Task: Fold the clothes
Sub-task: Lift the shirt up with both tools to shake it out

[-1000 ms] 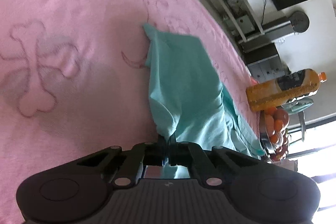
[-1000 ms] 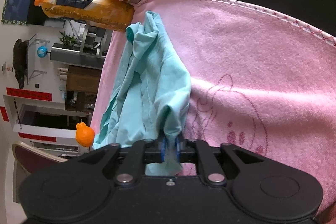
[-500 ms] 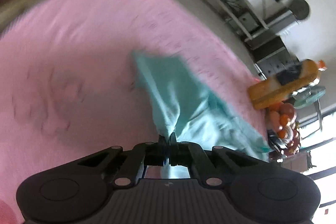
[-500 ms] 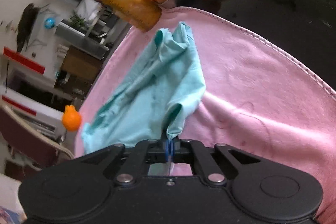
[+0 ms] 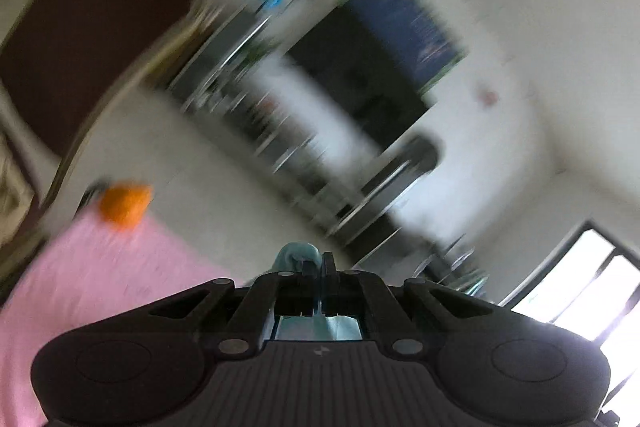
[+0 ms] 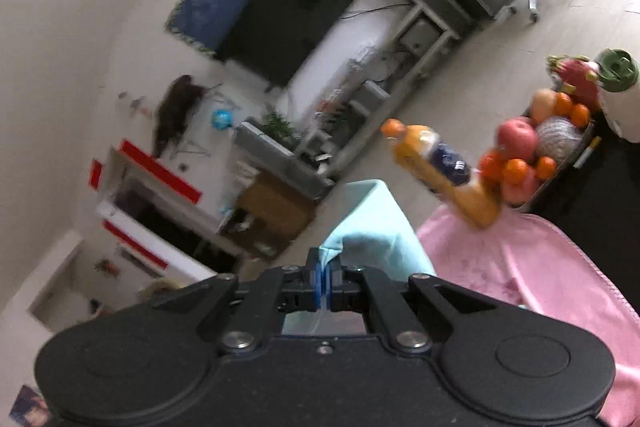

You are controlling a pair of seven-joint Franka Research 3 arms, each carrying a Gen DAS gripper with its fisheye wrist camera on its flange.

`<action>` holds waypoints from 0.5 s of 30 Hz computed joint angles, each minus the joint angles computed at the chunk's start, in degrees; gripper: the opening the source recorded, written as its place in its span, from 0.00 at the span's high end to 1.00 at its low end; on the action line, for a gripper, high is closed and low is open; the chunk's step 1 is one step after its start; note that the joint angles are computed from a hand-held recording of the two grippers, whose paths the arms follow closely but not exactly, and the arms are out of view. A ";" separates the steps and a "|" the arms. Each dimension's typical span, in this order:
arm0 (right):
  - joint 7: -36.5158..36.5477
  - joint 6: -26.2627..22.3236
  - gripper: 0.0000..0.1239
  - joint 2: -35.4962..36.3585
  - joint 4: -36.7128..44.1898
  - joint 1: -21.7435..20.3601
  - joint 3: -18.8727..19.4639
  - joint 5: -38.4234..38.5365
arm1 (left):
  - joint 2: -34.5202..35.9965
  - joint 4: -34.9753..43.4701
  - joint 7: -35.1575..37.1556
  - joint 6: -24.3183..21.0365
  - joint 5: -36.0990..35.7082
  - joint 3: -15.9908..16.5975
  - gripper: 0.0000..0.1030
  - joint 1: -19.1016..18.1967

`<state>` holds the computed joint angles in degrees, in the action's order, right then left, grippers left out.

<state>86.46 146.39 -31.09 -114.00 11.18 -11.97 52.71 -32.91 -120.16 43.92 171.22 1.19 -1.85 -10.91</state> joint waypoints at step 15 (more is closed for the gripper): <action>-11.50 7.38 0.98 -9.94 -1.87 9.04 -1.77 5.66 | -6.09 3.20 -5.89 1.72 10.34 -7.09 1.00 11.99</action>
